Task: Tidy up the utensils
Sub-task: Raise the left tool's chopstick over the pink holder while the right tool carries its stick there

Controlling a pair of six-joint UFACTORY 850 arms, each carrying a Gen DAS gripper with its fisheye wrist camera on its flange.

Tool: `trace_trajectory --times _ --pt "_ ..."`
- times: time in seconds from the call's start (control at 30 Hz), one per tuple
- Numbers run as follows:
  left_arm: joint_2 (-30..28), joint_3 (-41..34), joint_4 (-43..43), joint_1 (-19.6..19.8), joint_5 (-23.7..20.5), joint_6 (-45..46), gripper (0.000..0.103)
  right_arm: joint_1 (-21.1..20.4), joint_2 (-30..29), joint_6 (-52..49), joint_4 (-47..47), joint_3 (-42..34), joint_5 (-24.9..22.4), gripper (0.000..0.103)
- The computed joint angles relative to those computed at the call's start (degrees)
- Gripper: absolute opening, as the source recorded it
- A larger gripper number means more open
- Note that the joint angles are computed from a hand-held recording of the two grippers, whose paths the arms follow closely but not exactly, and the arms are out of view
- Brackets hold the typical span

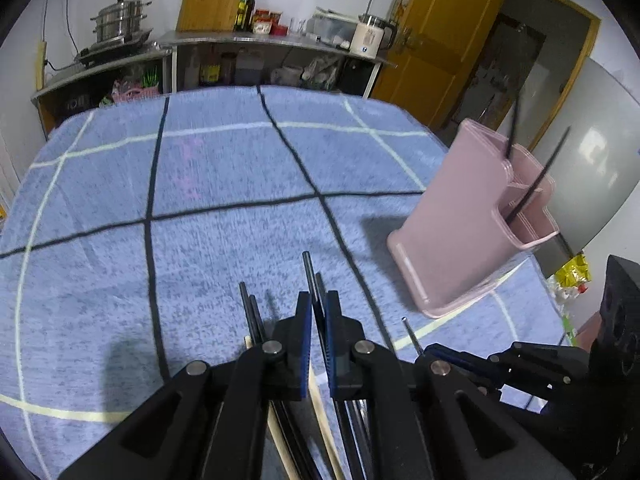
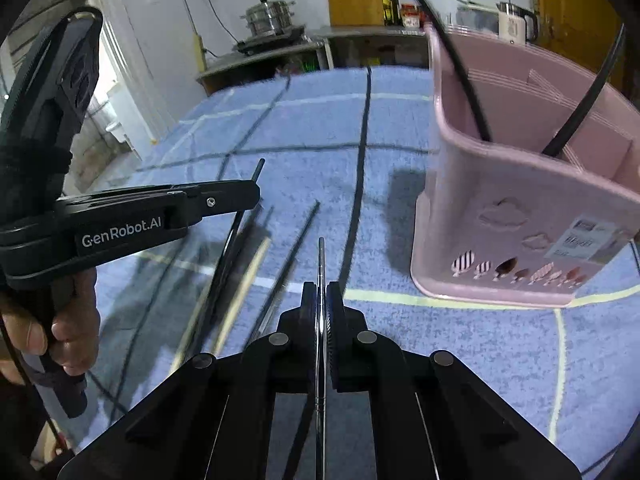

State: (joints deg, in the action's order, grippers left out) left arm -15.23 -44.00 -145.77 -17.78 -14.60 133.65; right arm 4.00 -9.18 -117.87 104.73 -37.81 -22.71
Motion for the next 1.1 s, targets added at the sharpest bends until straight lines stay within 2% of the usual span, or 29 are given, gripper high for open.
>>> trace_trajectory --times 0.33,0.6,0.83,1.1 --pt "14.5 7.0 -1.2 -0.5 -0.6 2.8 0.005 -4.4 11.2 1.7 -1.9 4.2 -5.8 0.005" --pt "23.5 10.8 -4.6 -1.7 0.5 6.9 0.004 -5.2 16.9 1.3 -1.6 6.9 -6.6 0.005" --pt "26.2 11.0 -2.8 -1.6 1.5 4.5 0.004 -6.7 17.9 1.0 -0.5 7.0 -7.8 0.005" --pt "26.1 8.9 2.0 -3.1 1.1 -1.1 0.004 -11.0 19.1 2.7 -2.3 6.3 -9.9 0.005"
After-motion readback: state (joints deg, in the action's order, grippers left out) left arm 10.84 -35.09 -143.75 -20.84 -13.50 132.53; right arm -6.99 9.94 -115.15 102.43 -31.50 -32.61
